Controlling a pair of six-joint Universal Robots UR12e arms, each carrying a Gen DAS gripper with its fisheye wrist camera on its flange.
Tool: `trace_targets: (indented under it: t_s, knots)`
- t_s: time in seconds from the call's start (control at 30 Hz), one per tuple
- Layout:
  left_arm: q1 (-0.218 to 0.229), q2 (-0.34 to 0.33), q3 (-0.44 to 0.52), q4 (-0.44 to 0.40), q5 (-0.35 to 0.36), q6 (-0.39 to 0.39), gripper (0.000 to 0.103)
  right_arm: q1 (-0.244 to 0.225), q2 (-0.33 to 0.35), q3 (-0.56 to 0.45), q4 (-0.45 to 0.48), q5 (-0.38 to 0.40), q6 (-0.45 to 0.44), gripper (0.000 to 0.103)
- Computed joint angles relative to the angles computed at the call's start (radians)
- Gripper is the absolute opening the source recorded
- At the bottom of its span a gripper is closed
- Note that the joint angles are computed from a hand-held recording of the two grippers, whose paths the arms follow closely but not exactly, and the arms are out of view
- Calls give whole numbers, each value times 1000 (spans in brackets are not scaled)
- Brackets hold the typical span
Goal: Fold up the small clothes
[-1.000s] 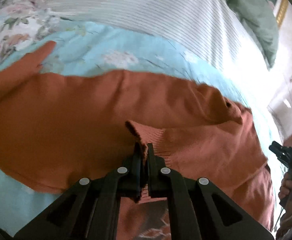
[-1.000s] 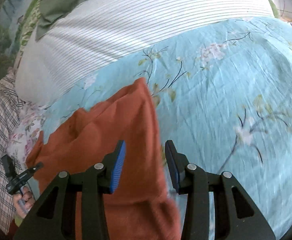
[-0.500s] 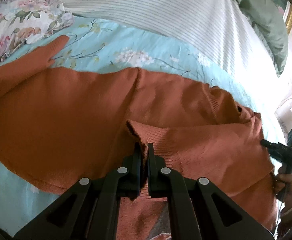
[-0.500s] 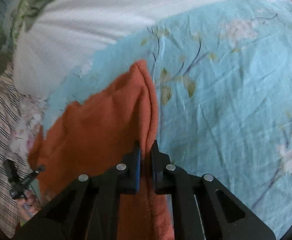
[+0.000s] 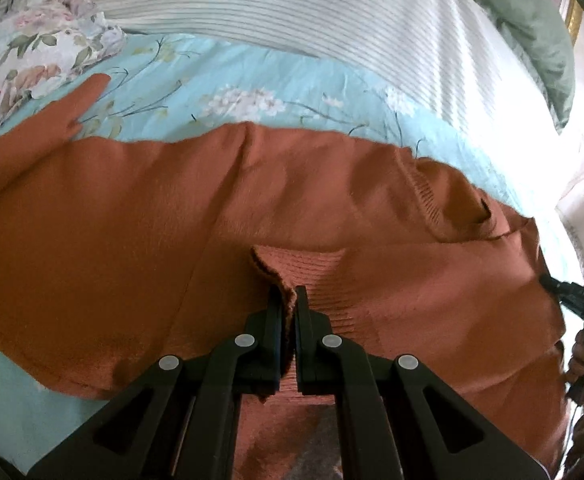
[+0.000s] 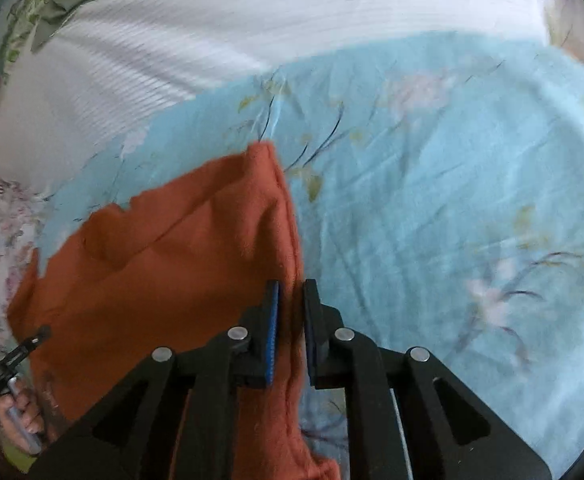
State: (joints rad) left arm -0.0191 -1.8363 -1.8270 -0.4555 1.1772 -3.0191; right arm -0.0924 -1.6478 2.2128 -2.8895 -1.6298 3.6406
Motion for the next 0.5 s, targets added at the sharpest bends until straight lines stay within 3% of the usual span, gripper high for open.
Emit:
trace_targets:
  t_s: [0.1, 0.17, 0.27, 0.43, 0.5]
  knots:
    - [0, 6, -6, 5, 5, 21, 4, 28, -20, 18, -77, 37, -40, 13]
    - [-1, 10, -10, 12, 11, 29, 5, 22, -17, 17, -37, 112, -60, 14]
    - [-3, 12, -13, 14, 19, 26, 6, 30, 0, 12, 65, 94, -59, 13]
    - [18, 32, -32, 18, 27, 5, 11, 27, -31, 37, -3, 106, 26, 15]
    - [35, 45, -43, 28, 27, -3, 12, 36, -42, 39, -17, 129, 21, 22]
